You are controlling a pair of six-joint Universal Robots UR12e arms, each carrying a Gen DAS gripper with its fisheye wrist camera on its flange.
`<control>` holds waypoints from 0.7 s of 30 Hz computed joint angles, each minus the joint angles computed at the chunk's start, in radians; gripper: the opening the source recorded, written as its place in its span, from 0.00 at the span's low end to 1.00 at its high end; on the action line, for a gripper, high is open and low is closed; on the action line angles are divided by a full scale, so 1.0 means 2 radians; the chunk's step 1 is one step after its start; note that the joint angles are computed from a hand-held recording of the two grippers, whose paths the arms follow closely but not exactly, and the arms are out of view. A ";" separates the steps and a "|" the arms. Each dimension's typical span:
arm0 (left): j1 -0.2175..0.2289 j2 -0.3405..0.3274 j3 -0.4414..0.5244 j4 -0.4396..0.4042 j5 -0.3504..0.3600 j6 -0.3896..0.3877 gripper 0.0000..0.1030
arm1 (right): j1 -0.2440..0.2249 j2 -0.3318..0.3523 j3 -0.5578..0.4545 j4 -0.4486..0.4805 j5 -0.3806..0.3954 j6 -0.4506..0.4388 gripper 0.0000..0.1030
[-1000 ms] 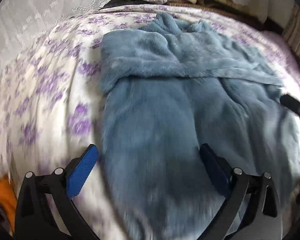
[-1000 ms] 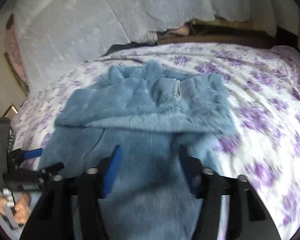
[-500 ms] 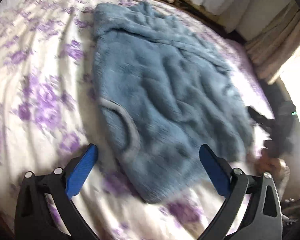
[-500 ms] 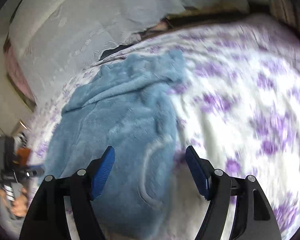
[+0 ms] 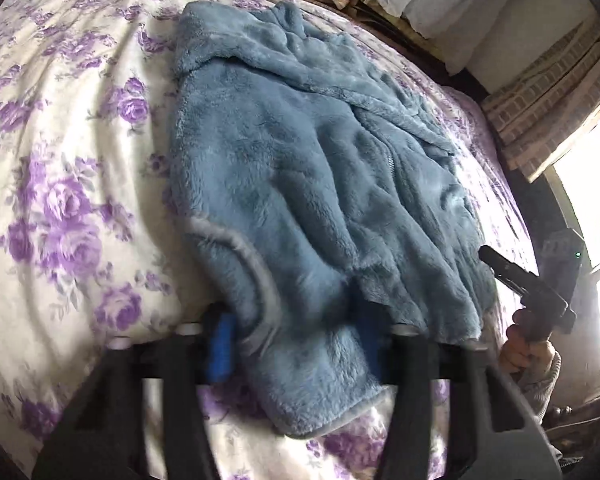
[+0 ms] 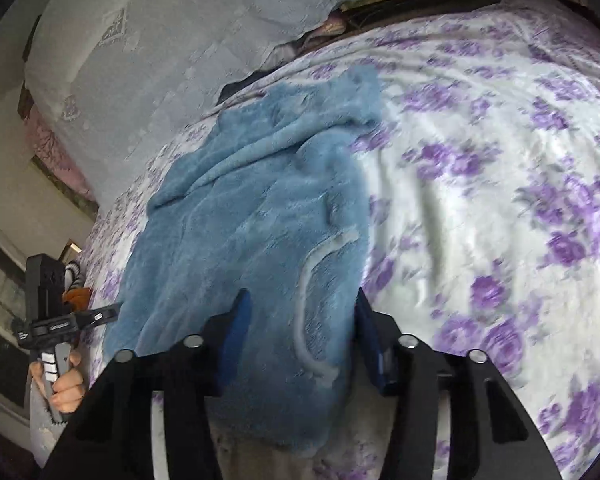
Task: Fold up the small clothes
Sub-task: 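Grasp the hem edge with both grippers and lift it toward the collar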
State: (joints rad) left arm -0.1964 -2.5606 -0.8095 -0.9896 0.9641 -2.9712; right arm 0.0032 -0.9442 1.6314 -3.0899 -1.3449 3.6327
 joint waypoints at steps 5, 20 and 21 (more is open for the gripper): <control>0.003 0.004 -0.008 -0.003 -0.012 0.000 0.20 | -0.004 -0.001 0.006 -0.009 0.022 0.006 0.48; 0.004 0.009 -0.016 0.019 -0.009 -0.011 0.13 | 0.005 -0.005 0.013 -0.043 -0.016 -0.014 0.17; 0.005 0.011 -0.018 0.026 -0.012 -0.015 0.13 | 0.005 -0.006 0.013 -0.050 -0.016 -0.014 0.17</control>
